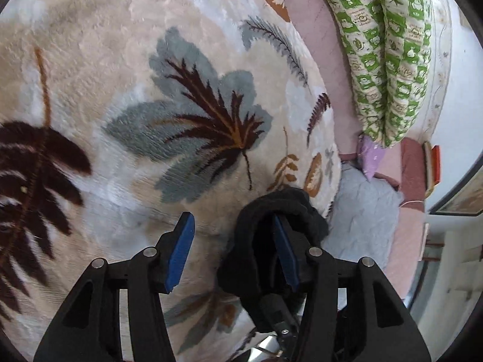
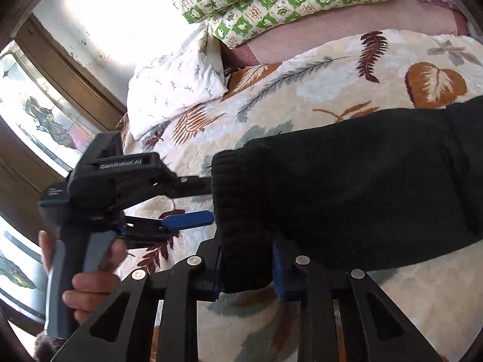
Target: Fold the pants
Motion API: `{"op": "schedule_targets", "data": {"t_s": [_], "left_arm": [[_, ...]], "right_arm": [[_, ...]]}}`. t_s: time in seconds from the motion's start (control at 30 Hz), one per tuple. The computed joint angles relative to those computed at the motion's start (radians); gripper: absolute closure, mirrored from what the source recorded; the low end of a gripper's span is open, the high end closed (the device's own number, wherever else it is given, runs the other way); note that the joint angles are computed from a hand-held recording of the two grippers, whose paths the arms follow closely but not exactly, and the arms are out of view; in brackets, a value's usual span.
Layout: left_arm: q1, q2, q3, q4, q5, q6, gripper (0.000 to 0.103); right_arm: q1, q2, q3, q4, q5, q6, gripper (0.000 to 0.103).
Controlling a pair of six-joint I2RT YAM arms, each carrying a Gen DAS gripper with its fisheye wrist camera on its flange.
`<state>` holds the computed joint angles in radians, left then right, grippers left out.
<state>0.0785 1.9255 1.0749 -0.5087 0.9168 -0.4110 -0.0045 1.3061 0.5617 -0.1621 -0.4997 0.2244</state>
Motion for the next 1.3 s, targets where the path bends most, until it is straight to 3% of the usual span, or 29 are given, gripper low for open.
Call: {"op": "schedule_targets", "data": {"t_s": [0.13,0.2,0.23,0.27,0.37,0.53,0.7,0.83,0.97,1.1,1.3], "left_arm": [[-0.036,-0.002,-0.024,0.063,0.050,-0.073,0.054],[-0.063,-0.042,-0.028,0.093,0.014,-0.105,0.072],[-0.077,-0.049,-0.015,0.077,0.001,-0.099,0.089],[-0.097,-0.058,0.005,0.041,-0.024,-0.086,0.095],[-0.143,-0.107,0.009,0.021,-0.087,-0.090,0.097],[-0.189,-0.190,0.001,-0.007,-0.078,-0.130,0.097],[-0.324,-0.237,0.076,-0.011,-0.123,-0.231,0.097],[-0.491,-0.190,0.219,-0.016,-0.205,-0.312,0.097],[-0.646,-0.060,0.404,-0.036,-0.288,-0.365,0.097],[-0.768,0.138,0.626,-0.087,-0.351,-0.399,0.097],[-0.865,0.398,0.892,-0.199,-0.459,-0.425,0.096]], "right_arm": [[-0.025,-0.004,-0.009,-0.013,-0.049,-0.009,0.078],[-0.043,-0.008,-0.012,-0.020,-0.073,-0.014,0.078],[-0.054,-0.015,-0.015,-0.028,-0.086,-0.018,0.078],[-0.069,-0.026,-0.017,-0.039,-0.100,-0.026,0.078],[-0.114,-0.050,-0.022,-0.068,-0.140,-0.043,0.078],[-0.179,-0.048,-0.008,-0.092,-0.219,-0.044,0.078],[-0.313,-0.095,0.030,-0.213,-0.353,-0.118,0.078],[-0.507,-0.042,0.142,-0.412,-0.497,-0.277,0.078],[-0.734,0.134,0.334,-0.711,-0.610,-0.573,0.078],[-0.895,0.382,0.548,-0.963,-0.642,-0.838,0.077],[-1.039,0.801,0.892,-1.212,-0.616,-1.072,0.072]]}}
